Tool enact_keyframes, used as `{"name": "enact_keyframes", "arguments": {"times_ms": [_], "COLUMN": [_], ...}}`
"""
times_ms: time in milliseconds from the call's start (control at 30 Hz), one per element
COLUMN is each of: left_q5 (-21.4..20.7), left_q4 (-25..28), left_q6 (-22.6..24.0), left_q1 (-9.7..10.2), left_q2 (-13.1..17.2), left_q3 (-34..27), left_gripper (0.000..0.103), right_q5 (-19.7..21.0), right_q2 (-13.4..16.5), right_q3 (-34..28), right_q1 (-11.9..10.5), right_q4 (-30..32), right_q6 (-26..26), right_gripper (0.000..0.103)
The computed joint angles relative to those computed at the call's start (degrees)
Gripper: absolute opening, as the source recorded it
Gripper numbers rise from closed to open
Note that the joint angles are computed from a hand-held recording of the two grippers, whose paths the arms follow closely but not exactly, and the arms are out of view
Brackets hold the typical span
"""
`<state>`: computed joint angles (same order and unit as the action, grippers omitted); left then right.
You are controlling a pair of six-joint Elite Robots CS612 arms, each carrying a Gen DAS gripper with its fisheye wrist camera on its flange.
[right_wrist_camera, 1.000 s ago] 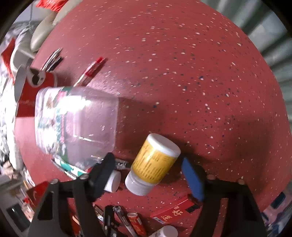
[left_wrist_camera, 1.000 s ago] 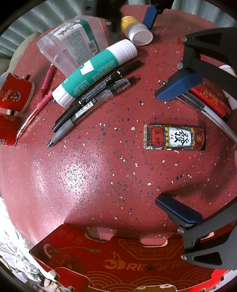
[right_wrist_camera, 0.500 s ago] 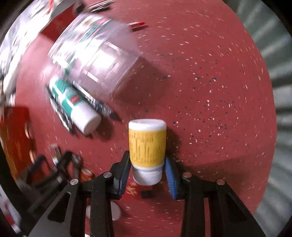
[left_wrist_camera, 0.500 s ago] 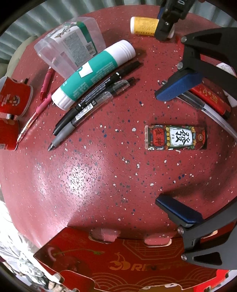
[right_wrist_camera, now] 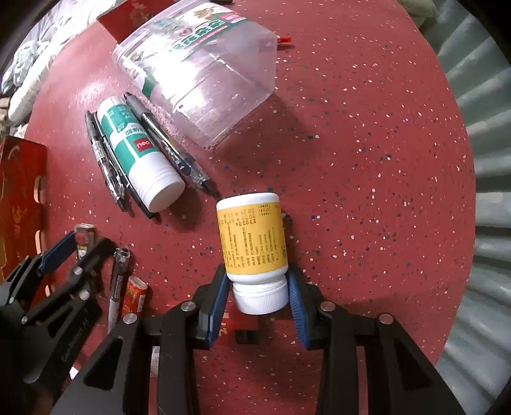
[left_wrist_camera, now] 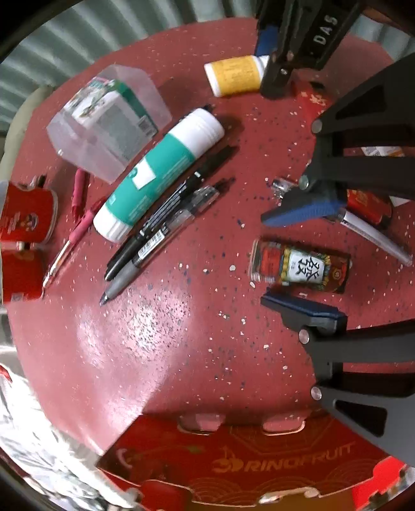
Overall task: Organize rigid objects
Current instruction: 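Close the left gripper around the small red printed card pack, then carry the yellow-label bottle in right gripper while left carries red pack to cardboard box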
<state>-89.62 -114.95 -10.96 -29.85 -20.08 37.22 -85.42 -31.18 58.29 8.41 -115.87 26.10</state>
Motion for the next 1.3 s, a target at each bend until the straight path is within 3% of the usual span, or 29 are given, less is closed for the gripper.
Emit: {"name": "enact_keyframes", "arguments": {"times_ms": [67, 267, 333, 433, 633, 833, 1167, 1300], "left_q5": [0.33, 0.31, 0.37, -1.10, -4.79, -5.94, -2.89, -1.92], "left_q4": [-0.44, -2.34, -2.78, -1.50, -3.39, -4.33, -3.79, -5.00], "left_q6": [0.28, -0.12, 0.13, -0.85, -3.84, -3.67, -4.13, -3.77], "left_q1": [0.06, 0.18, 0.19, 0.45, 2.08, 2.97, 1.34, 0.46], "left_q2": [-0.06, -1.52, -1.94, -1.88, -3.87, -6.38, -8.65, -10.38], "left_q3": [0.27, 3.24, 4.02, 3.32, 5.76, 8.64, 10.61, 13.10], "left_gripper": [0.040, 0.039, 0.025, 0.025, 0.025, 0.025, 0.025, 0.025], "right_q5": [-0.77, -3.60, -4.33, -2.93, -0.27, 1.30, 4.22, 5.08], "right_q2": [1.09, 3.80, 4.17, 3.84, 2.23, 0.44, -2.19, -4.94], "right_q3": [-2.21, -7.84, -8.52, -8.03, -6.06, -4.41, -0.75, 2.72], "right_q1": [0.06, 1.02, 1.43, 1.57, 1.81, 2.52, 2.22, 1.39], "right_q4": [1.54, 5.66, 5.75, 5.05, 0.68, -1.26, -2.02, -3.27], "right_q6": [-1.31, -5.07, -6.19, -6.16, -6.75, -7.84, -8.05, -9.19], "right_gripper": [0.039, 0.039, 0.037, 0.037, 0.037, 0.037, 0.037, 0.037]}}
